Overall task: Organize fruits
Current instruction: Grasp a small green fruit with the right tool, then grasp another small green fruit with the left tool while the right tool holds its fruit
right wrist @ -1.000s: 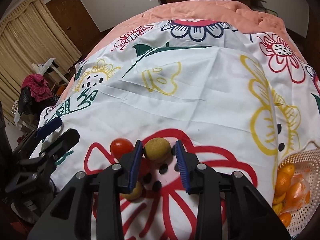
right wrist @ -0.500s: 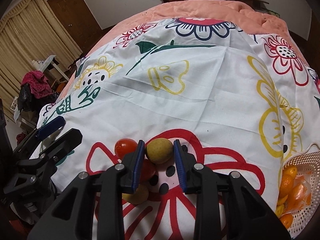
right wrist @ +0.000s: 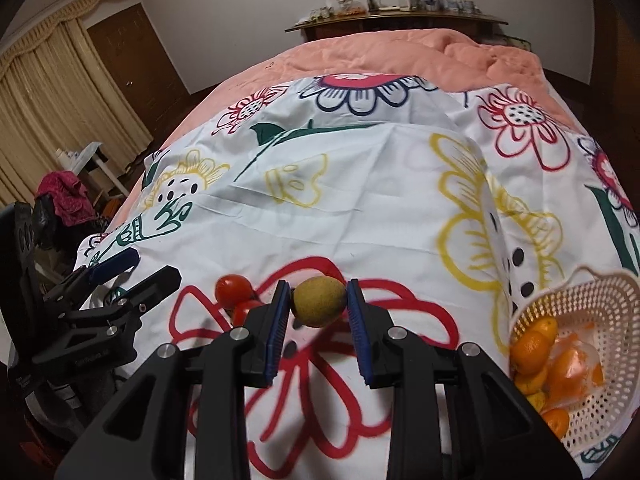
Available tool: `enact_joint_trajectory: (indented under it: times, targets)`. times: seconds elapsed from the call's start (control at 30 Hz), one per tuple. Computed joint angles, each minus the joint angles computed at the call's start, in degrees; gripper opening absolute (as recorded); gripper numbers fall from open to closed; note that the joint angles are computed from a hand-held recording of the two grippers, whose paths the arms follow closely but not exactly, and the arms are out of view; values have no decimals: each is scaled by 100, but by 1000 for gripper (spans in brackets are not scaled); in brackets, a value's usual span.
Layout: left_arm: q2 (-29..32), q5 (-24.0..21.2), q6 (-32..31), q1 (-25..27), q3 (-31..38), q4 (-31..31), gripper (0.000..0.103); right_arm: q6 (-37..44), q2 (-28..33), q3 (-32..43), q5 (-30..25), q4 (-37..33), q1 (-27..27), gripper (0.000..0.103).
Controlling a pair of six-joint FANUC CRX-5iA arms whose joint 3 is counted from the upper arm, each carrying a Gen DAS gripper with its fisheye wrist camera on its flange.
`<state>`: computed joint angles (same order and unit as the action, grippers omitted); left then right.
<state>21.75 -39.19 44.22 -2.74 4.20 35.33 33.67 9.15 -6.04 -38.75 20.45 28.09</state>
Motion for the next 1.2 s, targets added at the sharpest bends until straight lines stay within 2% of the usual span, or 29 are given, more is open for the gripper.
enact_joint_trajectory:
  times: [0.23, 0.33, 0.53, 0.63, 0.8, 0.93, 1.07, 1.2]
  targets:
    - [-9, -117, -318, -176, 35, -69, 95, -187, -179, -319, 265, -50, -61, 30]
    - [83, -289, -315, -219, 174, -99, 91, -182, -205, -363, 345, -53, -73, 30]
    - [574, -1203, 163, -227, 923, -272, 81, -138, -222, -388, 428, -150, -104, 30]
    - [760, -1488, 351, -242, 1182, -282, 76, -155, -235, -415, 460, -142, -100, 30]
    - [846, -1615, 334, -300, 1279, -228, 60, -212, -252, -458, 496, -63, -86, 30]
    - [861, -1687, 241, -278, 1248, -97, 54, -241, -282, -507, 555, -43, -89, 30]
    - [875, -1844, 171, -225, 1189, 150, 43, -282, -308, -545, 608, -39, -100, 30]
    - [776, -1831, 81, -189, 1011, 289, 40, -342, -334, -590, 653, 2, -106, 30]
